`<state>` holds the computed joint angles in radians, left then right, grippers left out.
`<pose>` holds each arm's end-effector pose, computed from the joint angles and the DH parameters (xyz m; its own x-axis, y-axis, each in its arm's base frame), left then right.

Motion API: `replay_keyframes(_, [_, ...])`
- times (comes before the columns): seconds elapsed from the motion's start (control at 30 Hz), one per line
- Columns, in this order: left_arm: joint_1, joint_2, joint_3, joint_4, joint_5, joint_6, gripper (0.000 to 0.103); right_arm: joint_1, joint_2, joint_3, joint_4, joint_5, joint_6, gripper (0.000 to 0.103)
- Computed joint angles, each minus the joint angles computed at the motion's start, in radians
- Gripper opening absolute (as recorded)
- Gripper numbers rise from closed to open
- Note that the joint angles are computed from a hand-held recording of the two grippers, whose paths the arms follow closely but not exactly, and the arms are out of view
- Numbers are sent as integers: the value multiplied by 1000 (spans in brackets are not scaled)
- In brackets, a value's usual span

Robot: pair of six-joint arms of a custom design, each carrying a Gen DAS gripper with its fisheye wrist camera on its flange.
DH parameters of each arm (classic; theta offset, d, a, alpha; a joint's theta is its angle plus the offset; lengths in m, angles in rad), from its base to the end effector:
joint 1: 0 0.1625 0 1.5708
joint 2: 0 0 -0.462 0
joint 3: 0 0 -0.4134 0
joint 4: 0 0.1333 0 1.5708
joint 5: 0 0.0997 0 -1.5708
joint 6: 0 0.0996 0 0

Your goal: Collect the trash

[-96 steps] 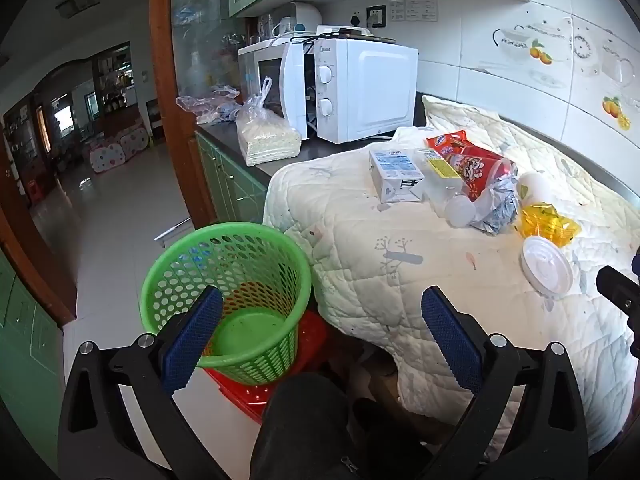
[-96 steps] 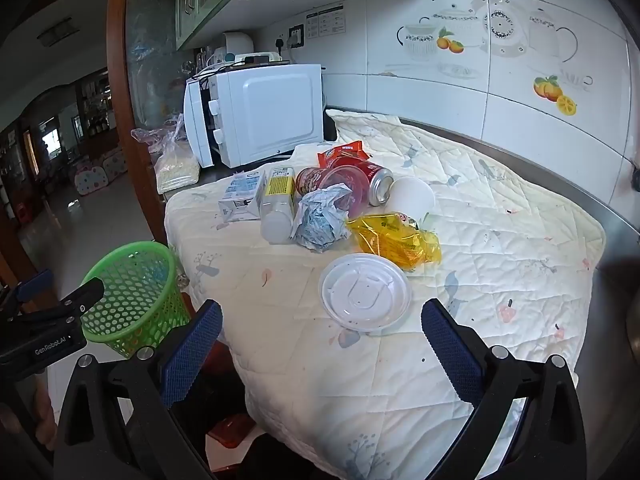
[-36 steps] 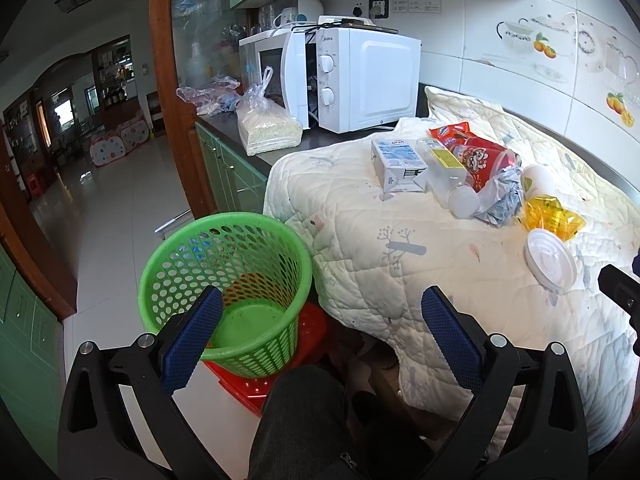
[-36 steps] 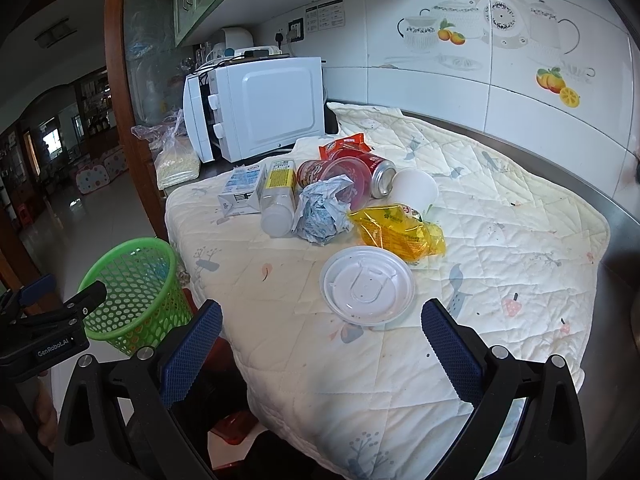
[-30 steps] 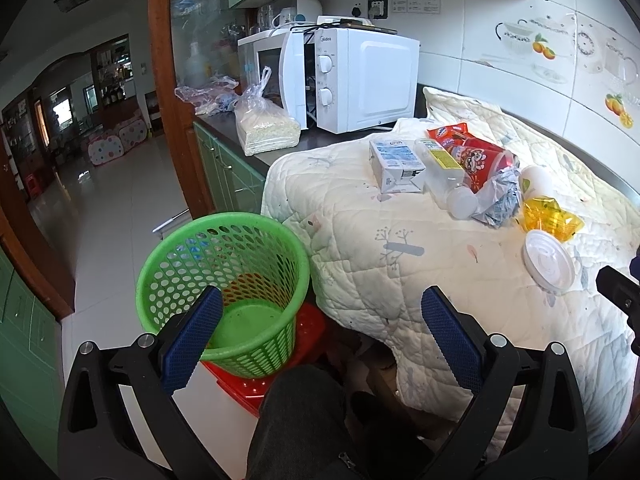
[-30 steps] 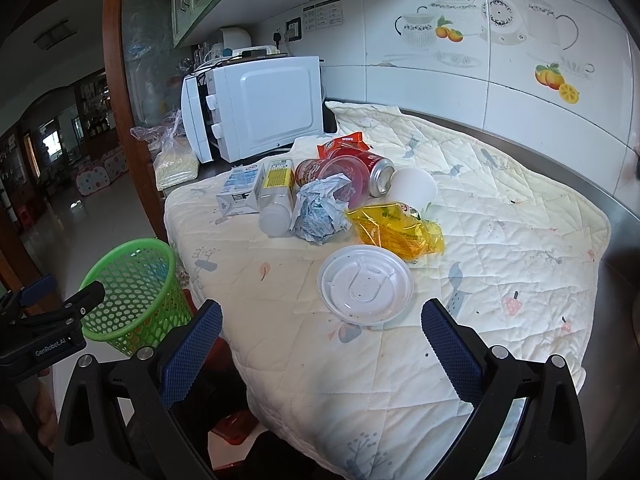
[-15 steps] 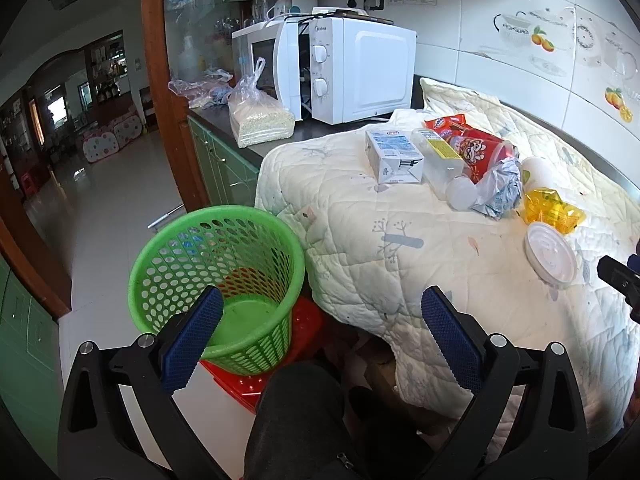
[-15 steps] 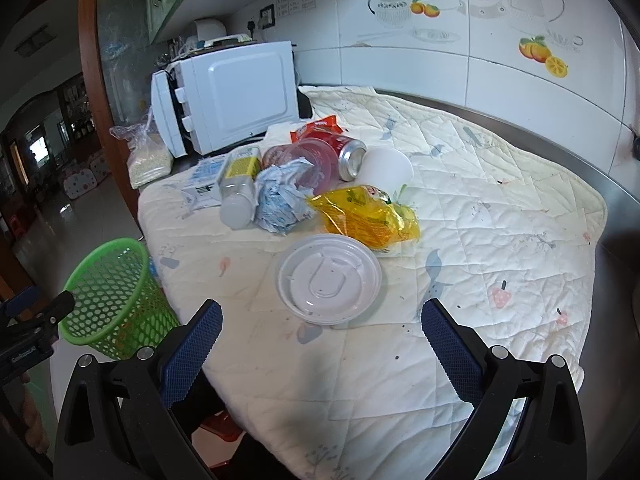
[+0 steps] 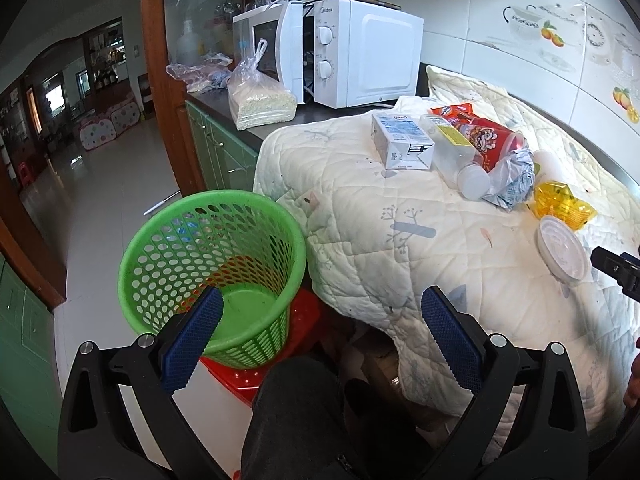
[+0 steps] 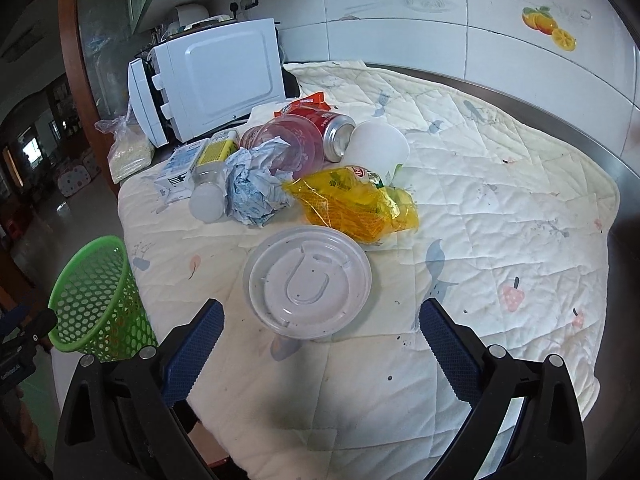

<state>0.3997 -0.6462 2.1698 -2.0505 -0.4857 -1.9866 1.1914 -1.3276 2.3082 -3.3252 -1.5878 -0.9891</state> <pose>-0.2808 -0.3589 -0.0818 -0.6348 -0.4729 -0.6111 0.2909 0.5865 -0.7559 -0.0563 -0.4967 0.2659 -0.7292 -0.3456 0.5906 -0.6268 0.6837 -0.3738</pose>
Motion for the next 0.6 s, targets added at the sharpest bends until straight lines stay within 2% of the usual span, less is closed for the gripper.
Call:
replay_keyframes(0.1, [8,-3,3,-11,4,19,98,4,19,-18,-6,-12,5,92])
replay_keyframes(0.13, [11,-2,1,-9,10,27,98,4,22,-27,6,-11,11,82])
replay_keyframes(0.17, [12,-3,1,-10,14,35,98,4,26,-39,23,-16,21,79])
replay_keyframes(0.4, [35,-1,-10,-43,50,122,98,10,38,-58,35,-29,33,75])
replay_keyframes(0.6, [50,10,-3,-127,46,188,98,26,45,-64,31,-32,30,75])
